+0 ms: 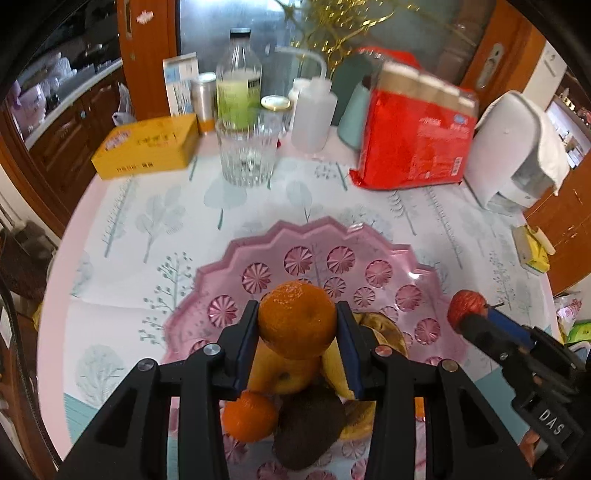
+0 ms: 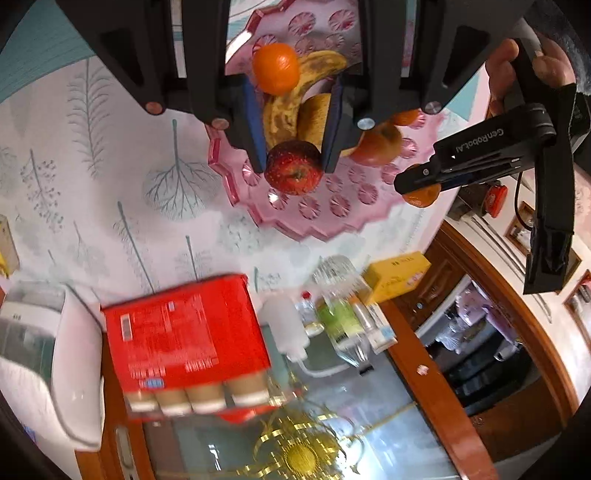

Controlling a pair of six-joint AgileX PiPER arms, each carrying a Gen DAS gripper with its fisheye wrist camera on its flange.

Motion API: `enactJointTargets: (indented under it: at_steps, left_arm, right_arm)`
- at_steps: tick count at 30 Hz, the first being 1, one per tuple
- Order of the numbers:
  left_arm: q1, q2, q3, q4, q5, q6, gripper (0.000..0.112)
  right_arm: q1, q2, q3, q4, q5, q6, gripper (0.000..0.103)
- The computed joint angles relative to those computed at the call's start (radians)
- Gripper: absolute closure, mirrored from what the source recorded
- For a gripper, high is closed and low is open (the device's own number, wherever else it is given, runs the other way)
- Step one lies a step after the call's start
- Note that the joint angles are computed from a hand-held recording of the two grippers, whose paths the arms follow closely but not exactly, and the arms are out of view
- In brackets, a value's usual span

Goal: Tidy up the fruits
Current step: 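Carry the orange and red apple into the pink bowl with both grippers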

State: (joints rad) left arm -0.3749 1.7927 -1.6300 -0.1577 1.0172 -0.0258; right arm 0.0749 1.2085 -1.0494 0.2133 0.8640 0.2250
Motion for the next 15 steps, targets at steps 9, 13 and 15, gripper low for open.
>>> enactJointTargets:
  at_steps: [9, 13, 15]
  left_arm:
    - [-0.036, 0.117, -0.048, 0.031, -0.023, -0.031, 0.073]
    - [-0.047, 0.135, -0.056, 0.053, -0.032, -0.030, 0.073]
    - [-0.058, 0.138, -0.055, 0.074, -0.035, -0.031, 0.073]
  right_arm:
    - [-0.046, 0.100, 0.049, 0.095, -0.054, -0.092, 0.072]
    - [-0.040, 0.123, 0.044, 0.093, -0.059, -0.100, 0.072]
    - [-0.021, 0.127, 0.042, 0.055, -0.066, -0.082, 0.069]
